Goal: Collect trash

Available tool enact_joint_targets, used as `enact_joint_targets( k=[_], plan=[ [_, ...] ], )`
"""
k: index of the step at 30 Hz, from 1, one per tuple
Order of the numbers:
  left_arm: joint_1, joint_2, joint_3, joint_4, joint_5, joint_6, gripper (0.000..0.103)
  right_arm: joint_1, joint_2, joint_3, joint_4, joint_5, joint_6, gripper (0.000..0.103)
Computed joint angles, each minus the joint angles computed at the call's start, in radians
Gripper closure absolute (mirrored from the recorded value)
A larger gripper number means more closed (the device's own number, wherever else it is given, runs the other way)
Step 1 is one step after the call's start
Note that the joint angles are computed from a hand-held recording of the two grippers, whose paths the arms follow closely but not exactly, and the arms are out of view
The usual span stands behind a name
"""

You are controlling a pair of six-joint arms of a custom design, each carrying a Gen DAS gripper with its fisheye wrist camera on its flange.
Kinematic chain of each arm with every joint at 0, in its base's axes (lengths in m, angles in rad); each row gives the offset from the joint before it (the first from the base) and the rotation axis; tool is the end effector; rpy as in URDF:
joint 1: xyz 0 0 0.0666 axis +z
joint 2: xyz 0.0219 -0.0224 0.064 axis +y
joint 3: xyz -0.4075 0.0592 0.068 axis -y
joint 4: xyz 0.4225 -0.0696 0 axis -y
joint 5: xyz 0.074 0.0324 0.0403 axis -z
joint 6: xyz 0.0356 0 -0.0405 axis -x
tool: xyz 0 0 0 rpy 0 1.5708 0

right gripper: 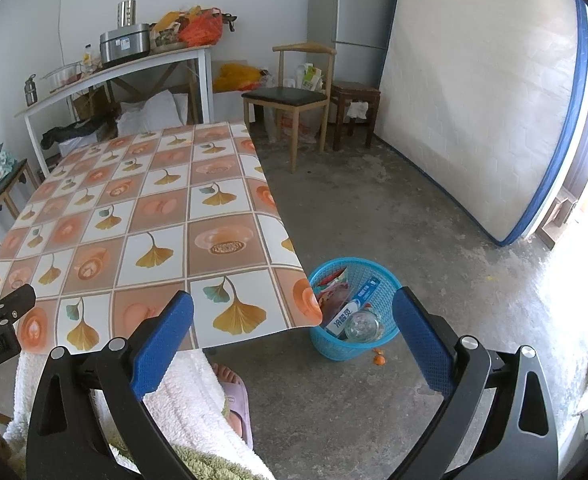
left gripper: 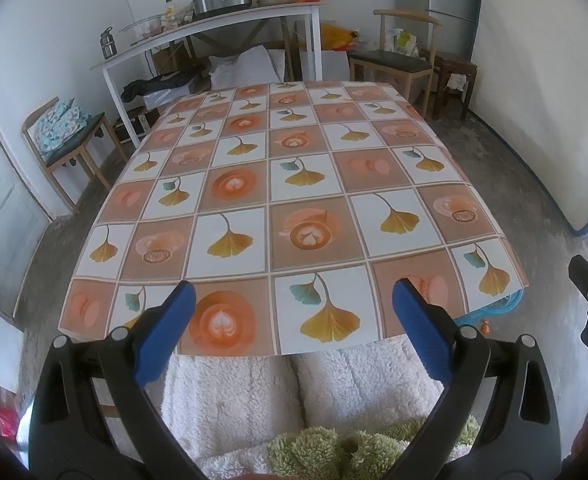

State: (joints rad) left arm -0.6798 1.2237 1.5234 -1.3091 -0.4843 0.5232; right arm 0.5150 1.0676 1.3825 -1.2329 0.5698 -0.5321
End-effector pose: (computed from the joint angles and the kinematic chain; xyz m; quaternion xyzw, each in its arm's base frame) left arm 0.3266 -0.2432 0.5722 0.0067 0.9352 0.0378 0.3521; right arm 0.3140 0.1552 0.5685 0.0979 0.9082 -0.0767 0.3996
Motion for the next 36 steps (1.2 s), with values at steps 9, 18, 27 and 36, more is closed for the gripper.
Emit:
enact_joint_targets(
  k=[9,18,27,36],
  plan=[
    [-0.006,0.001,0.001,-0.002,-0.001,0.002,0.008,0.000,0.000,0.004,-0.002,-0.001,-0.001,0.006],
    [-0.007,0.003,0.003,-0.004,-0.003,0.006,0.008,0.001,0.001,0.006,-0.003,-0.001,-0.001,0.006],
    [-0.005,0.003,0.003,-0.002,-0.002,0.003,0.008,0.006,0.007,0.021,-0.009,0.005,-0.001,0.006],
    [-0.006,0.003,0.003,-0.002,-0.002,0.004,0.008,0.005,0.007,0.022,-0.011,0.002,-0.001,0.006]
  ],
)
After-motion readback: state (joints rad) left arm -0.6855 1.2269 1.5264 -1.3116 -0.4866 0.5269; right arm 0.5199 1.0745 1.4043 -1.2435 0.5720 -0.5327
